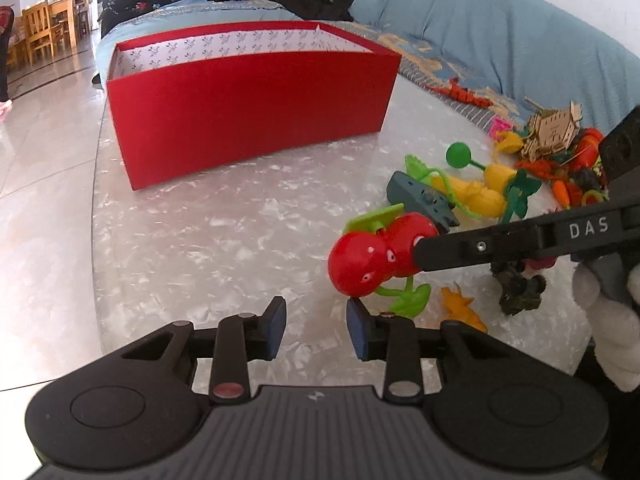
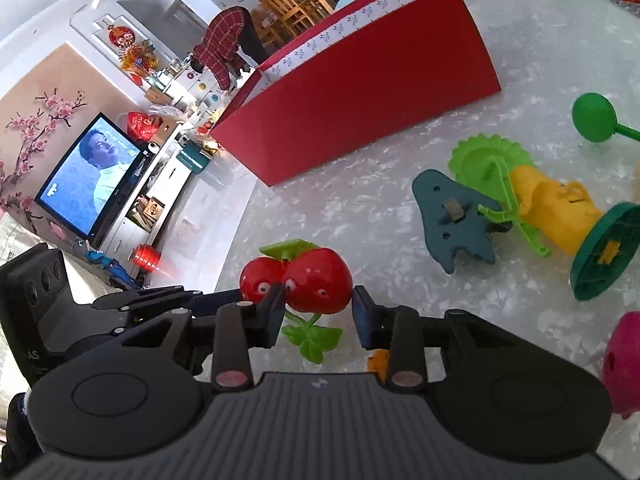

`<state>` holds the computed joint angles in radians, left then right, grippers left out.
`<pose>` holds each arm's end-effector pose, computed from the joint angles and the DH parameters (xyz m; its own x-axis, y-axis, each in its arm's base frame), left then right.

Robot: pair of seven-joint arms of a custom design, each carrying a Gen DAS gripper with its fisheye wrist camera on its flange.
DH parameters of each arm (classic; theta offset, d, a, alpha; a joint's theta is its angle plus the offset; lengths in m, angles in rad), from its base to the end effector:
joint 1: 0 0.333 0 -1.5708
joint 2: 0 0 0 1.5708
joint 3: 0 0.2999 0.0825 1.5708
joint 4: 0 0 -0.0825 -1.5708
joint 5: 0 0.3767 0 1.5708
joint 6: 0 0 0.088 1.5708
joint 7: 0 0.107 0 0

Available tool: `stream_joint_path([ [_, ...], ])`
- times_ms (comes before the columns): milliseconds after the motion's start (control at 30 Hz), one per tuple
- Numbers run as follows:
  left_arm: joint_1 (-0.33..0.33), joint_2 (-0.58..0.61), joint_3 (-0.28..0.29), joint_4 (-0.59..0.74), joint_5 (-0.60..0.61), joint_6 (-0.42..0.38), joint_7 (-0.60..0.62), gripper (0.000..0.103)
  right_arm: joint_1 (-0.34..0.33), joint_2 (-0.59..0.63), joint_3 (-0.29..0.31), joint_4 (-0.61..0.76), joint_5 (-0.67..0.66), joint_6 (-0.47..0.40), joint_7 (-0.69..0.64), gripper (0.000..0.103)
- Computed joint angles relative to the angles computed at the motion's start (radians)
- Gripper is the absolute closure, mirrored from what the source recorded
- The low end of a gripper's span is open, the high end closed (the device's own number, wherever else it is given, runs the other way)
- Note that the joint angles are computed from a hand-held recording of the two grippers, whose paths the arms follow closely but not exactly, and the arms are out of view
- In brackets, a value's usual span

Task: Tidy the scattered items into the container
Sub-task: 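Lift the red cherry toy off the table with the right gripper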

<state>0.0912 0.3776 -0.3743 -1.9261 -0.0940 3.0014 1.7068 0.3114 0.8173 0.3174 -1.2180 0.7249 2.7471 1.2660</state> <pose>0.6389 -0.1556 0.3794 -0.2936 -0.9488 0.1163 -0.7362 0.1468 -0.6606 0.6897 0.3664 0.3634 0.3280 -0.7068 -0.6268 -0.8495 0.0696 -0.5230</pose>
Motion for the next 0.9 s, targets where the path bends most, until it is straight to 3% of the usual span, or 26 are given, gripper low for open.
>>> stream_joint_path([
  [67, -0.020, 0.008, 0.017, 0.012, 0.017, -0.008, -0.015, 0.064, -0.005, 0.002, 0.003, 0.005, 0.001, -0.020, 0.004, 0.068],
  [167, -0.044, 0.013, 0.044, 0.019, 0.040, -0.010, -0.050, 0.050, 0.012, -0.009, -0.022, -0.005, -0.024, -0.020, 0.015, 0.068],
  [300, -0.071, 0.012, 0.078, 0.023, 0.074, -0.017, -0.104, 0.049, 0.036, -0.016, -0.052, -0.015, -0.064, 0.025, 0.046, 0.057],
  [467, -0.090, 0.010, 0.103, 0.025, 0.114, -0.013, -0.161, 0.040, 0.041, 0.032, -0.056, 0.051, -0.088, 0.027, 0.107, 0.056],
  [633, -0.103, 0.020, 0.110, 0.036, 0.151, -0.012, -0.189, 0.039, 0.058, 0.065, -0.067, 0.096, -0.148, -0.027, 0.138, 0.057],
  [733, -0.112, 0.023, 0.119, 0.039, 0.176, -0.006, -0.202, 0.041, 0.060, 0.060, -0.068, 0.085, -0.163, -0.022, 0.136, 0.064],
  [900, -0.066, 0.027, 0.067, 0.039, 0.152, -0.010, -0.161, 0.056, 0.051, 0.051, -0.058, 0.068, -0.162, -0.017, 0.129, 0.065],
])
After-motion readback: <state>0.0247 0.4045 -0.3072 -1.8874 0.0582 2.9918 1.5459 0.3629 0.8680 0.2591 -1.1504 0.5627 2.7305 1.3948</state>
